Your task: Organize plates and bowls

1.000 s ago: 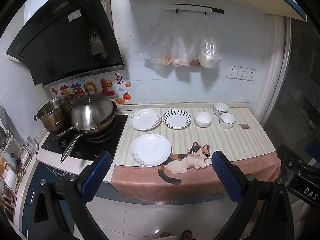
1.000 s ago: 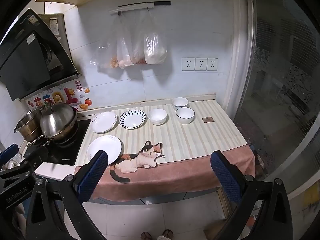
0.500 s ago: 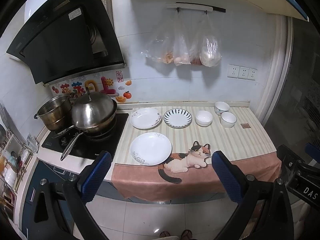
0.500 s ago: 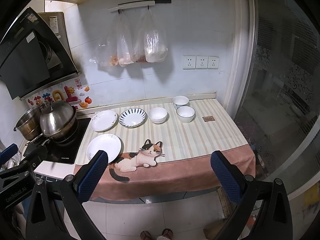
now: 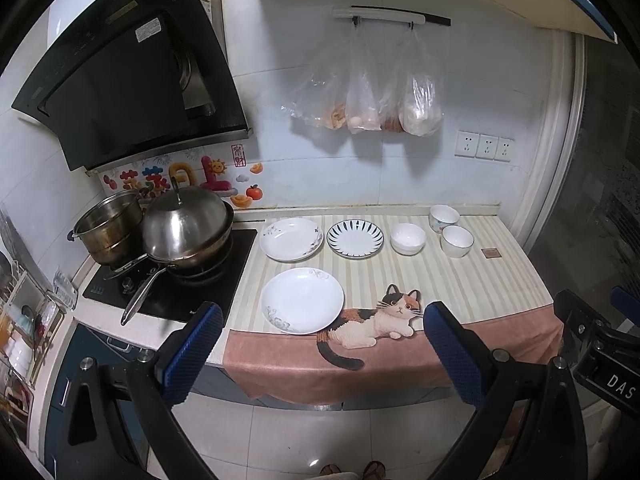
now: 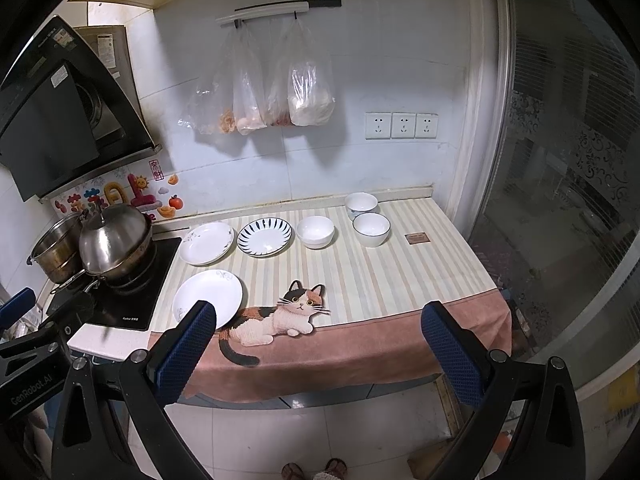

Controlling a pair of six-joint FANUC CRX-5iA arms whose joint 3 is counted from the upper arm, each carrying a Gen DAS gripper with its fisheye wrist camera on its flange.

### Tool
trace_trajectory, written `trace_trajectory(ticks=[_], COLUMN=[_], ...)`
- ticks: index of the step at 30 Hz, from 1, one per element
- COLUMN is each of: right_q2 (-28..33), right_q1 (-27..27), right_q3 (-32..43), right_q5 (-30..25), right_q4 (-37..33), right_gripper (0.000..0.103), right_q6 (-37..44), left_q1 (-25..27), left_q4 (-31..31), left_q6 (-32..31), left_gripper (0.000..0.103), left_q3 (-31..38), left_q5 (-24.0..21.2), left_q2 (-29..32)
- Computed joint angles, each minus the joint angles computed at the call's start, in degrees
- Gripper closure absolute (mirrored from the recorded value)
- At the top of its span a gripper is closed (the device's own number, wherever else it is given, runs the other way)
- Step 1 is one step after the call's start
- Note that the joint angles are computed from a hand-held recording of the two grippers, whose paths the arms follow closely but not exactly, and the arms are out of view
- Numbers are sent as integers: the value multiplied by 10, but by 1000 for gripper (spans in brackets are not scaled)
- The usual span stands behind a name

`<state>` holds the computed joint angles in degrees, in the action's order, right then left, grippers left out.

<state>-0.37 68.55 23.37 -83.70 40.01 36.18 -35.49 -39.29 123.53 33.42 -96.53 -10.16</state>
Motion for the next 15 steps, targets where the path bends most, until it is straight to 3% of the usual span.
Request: trace_trajectory(ticks=[15], right_q2=[11], right_q1=[-5], right_q3=[15], right_q5=[3], right_q4=[-4], right_gripper=[0], right_q6=[3], left_q1=[-1], left_q4=[-4], left_q6=[-2], left_gripper=[0], left_q3=[9], left_q5=[-4], left_q2=[4])
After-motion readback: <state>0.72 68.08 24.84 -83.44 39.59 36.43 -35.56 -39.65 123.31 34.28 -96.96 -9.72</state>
